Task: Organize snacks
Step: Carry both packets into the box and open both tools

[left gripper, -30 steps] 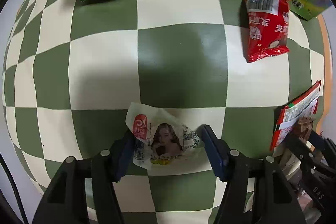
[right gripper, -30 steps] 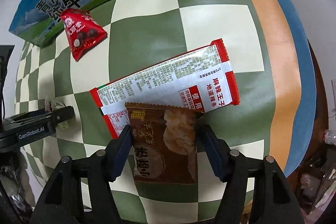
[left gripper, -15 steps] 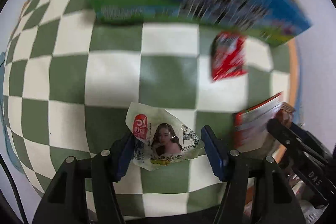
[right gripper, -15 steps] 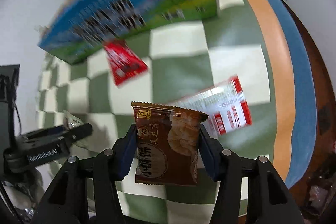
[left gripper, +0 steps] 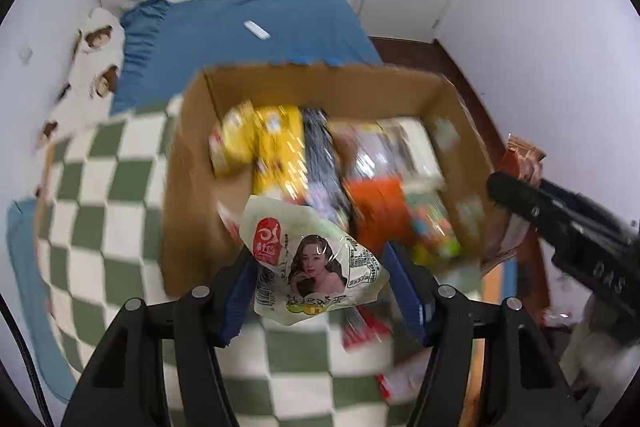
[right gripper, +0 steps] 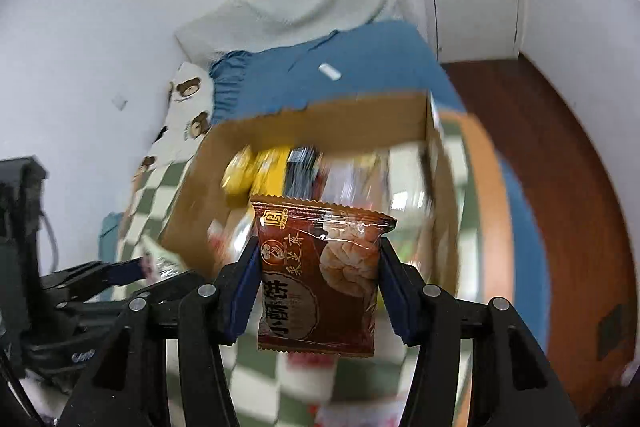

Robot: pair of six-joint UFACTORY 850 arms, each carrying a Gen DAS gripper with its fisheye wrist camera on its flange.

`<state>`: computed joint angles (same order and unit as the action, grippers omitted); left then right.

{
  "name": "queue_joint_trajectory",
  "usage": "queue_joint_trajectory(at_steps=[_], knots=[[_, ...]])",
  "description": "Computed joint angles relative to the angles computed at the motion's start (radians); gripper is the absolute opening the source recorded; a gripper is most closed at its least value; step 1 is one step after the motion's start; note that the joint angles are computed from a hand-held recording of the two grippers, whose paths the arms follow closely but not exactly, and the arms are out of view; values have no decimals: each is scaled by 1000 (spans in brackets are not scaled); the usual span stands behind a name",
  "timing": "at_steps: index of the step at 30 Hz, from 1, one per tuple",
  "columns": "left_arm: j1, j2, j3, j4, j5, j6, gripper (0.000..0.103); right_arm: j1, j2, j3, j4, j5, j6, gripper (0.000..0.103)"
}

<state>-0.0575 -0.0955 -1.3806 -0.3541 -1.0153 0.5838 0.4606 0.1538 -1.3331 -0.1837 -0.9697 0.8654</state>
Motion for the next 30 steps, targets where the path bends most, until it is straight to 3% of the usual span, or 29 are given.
queue_joint_trajectory(at_steps=[6, 13, 14, 17, 18, 19, 30], knots=[[-50, -179, -156, 197, 58, -118, 61, -153, -221, -158, 63, -75, -200, 58], [-63, -366, -292, 327, -16, -231, 62, -207, -397, -281, 57, -188, -288, 58], [-60, -390, -308, 324, -35, -236, 62, -203, -398, -278, 45, -214, -290, 60], [-53, -424, -320, 323, -51, -257, 67, -216, -426, -288, 67, -246, -303, 85], [-53, -432, -324, 322, -57, -266, 75, -221, -429, -287, 71, -251, -301, 89], [-51, -439, -328, 316, -65, -268, 91, -225, -424, -279, 85, -240, -303, 92], [-34, -425, -305, 260, -33, -270, 92, -225, -375, -193, 148, -181, -282, 97]])
